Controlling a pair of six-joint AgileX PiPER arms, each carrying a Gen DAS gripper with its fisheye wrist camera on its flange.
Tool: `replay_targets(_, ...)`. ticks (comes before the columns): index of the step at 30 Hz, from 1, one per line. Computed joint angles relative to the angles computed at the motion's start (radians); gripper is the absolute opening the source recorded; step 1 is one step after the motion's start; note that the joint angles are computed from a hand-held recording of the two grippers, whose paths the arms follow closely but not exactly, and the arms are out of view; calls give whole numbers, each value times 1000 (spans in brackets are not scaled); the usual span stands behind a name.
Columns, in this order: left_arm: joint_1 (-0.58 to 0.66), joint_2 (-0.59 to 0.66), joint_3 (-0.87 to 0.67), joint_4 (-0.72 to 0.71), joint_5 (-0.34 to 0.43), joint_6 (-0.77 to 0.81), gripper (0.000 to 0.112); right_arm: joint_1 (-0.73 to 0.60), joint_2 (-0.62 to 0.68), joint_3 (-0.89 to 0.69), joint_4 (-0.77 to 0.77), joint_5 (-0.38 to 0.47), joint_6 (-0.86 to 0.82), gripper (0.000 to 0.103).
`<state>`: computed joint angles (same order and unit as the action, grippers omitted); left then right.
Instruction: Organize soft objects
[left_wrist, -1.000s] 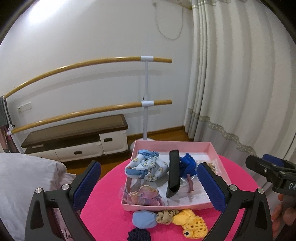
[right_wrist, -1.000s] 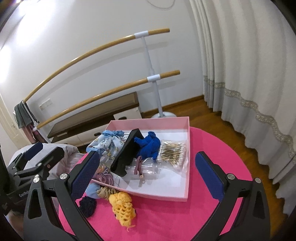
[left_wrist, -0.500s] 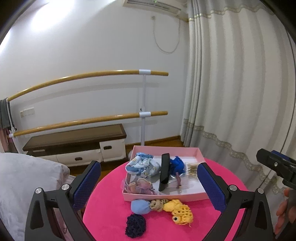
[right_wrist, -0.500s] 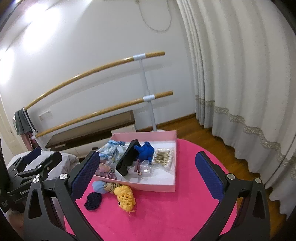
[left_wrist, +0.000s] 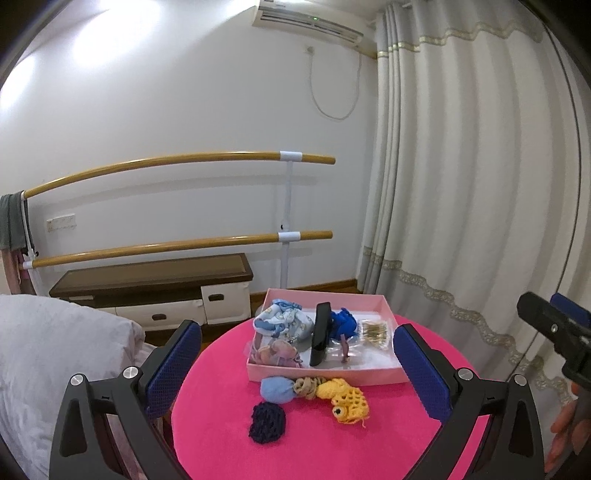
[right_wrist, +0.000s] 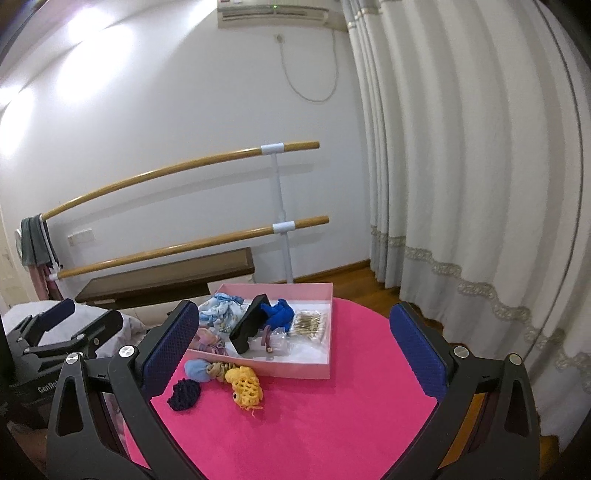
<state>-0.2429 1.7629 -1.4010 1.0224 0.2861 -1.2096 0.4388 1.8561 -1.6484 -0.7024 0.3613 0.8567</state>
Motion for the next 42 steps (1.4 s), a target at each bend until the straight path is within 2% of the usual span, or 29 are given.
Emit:
replay_targets(6,-4,-58,79,69,3,-84,103,24,-46,80,-109,-12,111,103)
replay_targets(18,-31,-155,213,229,27,-269,103,38,-90,162,-234,-28,241,103)
replay_targets(31,-52,-203,291,320,48,-359,103,42,-110,188,-234,-32,235,103)
replay_targets(42,-46,-206,293,305,45,-348,103,52,-105,184,-206,-31,205,103)
